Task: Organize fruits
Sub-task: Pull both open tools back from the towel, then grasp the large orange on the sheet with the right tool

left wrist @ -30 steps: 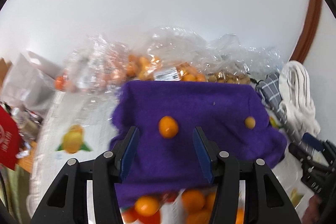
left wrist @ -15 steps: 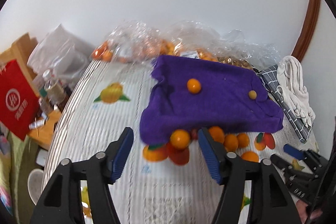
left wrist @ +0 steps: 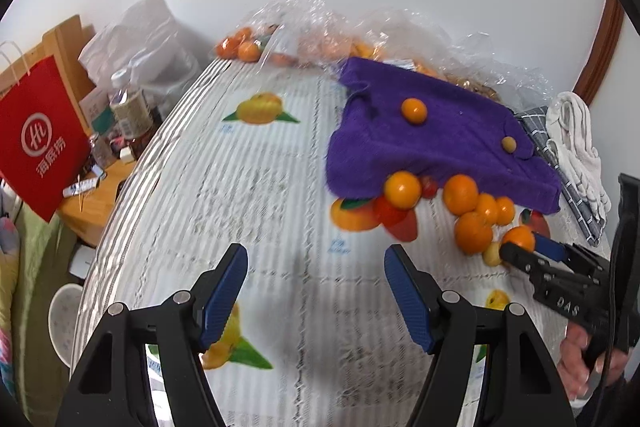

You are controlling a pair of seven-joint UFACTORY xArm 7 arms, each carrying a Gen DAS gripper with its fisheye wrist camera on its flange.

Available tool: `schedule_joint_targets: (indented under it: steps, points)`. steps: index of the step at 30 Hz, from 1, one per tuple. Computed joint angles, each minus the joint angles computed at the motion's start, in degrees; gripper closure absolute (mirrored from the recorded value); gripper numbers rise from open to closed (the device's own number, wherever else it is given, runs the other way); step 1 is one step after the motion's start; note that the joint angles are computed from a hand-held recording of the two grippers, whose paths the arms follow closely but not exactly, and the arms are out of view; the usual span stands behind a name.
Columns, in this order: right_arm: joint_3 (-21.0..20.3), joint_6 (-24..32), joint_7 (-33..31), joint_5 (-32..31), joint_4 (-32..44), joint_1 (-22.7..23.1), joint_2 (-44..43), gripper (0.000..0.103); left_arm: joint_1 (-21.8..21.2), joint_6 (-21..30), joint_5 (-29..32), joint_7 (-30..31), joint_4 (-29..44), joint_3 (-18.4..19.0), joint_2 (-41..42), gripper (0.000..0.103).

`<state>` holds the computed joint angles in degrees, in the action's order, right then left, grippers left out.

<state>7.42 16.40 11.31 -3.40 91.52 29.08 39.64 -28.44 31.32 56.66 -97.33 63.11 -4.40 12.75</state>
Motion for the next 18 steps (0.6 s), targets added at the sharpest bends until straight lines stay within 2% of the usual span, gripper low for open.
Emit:
schedule_joint_targets:
  steps: [4, 5, 7, 8, 11, 15, 18]
  points:
    - [3.1, -1.3, -2.9, 2.4, 0.2, -2.7, 0.8, 0.051, 0.0, -0.3, -0.8, -0.2, -0.2, -0.1, 0.4, 0.034]
    - [3.7, -1.3, -3.6, 2.9, -0.2, -3.4, 0.6, 0.06, -0.1, -0.2, -1.0, -0.1, 0.1, -0.1, 0.6, 0.034]
    - [6.9, -1.2, -6.6, 5.5, -1.1, -6.5, 0.3, 0.062, -0.4, -0.4, -1.0, -0.2, 0.6, 0.0, 1.0, 0.034]
    - [7.0, -1.6, -7.1, 6.3, -1.8, -6.7, -0.1, 0.062, -0.6, -0.6, -0.7, -0.5, 0.8, 0.2, 1.2, 0.034]
    - [3.0, -3.8, -5.2, 5.6, -4.9, -4.6, -2.3, 0.062, -1.2, -0.7, -0.1, -0.7, 1.8, 0.3, 1.9, 0.034]
    - [1.4, -7.1, -3.7, 5.3, -9.9, -5.4, -5.4, 0.062, -2.1, -1.0, -0.6, 1.1, 4.5, 0.5, 4.3, 0.034]
    - [1.3, -7.1, -3.5, 4.8, -10.5, -6.5, -5.5, 0.062, -3.1, 0.6, -3.1, 3.7, 7.4, 0.8, 6.9, 0.034]
